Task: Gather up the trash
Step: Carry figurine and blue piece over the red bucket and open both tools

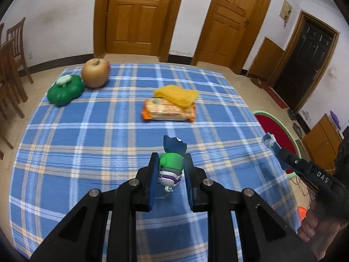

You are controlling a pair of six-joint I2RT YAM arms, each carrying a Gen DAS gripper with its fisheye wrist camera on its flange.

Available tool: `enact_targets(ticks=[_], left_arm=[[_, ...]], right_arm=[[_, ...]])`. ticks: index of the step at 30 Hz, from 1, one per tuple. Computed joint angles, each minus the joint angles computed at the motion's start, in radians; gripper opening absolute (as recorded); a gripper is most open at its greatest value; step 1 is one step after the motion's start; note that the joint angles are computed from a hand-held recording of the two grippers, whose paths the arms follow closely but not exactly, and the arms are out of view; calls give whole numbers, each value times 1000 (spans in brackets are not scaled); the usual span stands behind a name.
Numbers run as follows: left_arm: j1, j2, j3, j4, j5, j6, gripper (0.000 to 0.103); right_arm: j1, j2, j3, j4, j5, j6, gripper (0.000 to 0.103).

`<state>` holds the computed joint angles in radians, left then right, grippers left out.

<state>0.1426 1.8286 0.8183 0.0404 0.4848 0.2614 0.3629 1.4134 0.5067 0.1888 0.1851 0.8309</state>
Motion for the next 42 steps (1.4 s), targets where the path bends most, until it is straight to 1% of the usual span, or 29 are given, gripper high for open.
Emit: enact_targets(ticks=[7,13,16,21,26,28,31,36,40,42], left_arm=[[-55,-19,-2,-14,13,-12,21],[-125,-11,23,-22,12,-44,21],[-164,1,40,-24,3,-56,21],[-244,31,86,-34,-18,-74,21],[-332,54,138,-35,-40,-98,21],[-370,65,163,-37,-46,-106,21],[-424,81,191,-37,-60,-111,21],[-515,124,235,-31,-78,-127,21],[-580,169,271,-30,-72,-141,21],[-605,186,284,-24,-74,-141,21]], right_arm=[[-66,-98,-66,-18,7,-4,18],[-187,-148,-112,-19,-39,-28,18],[-245,-141,-123,-9,-57,-48,18],[-363,-80,-121,24,-108,-89,19],[-451,-1,-107,58,-161,-116,23],[-482,19,-107,70,-186,-125,23],[-504,-2,-126,76,-196,-138,24],[-529,-54,-164,81,-212,-149,30],[-560,-96,-215,119,-243,-113,33],[-563,-125,-243,124,-232,-100,34]])
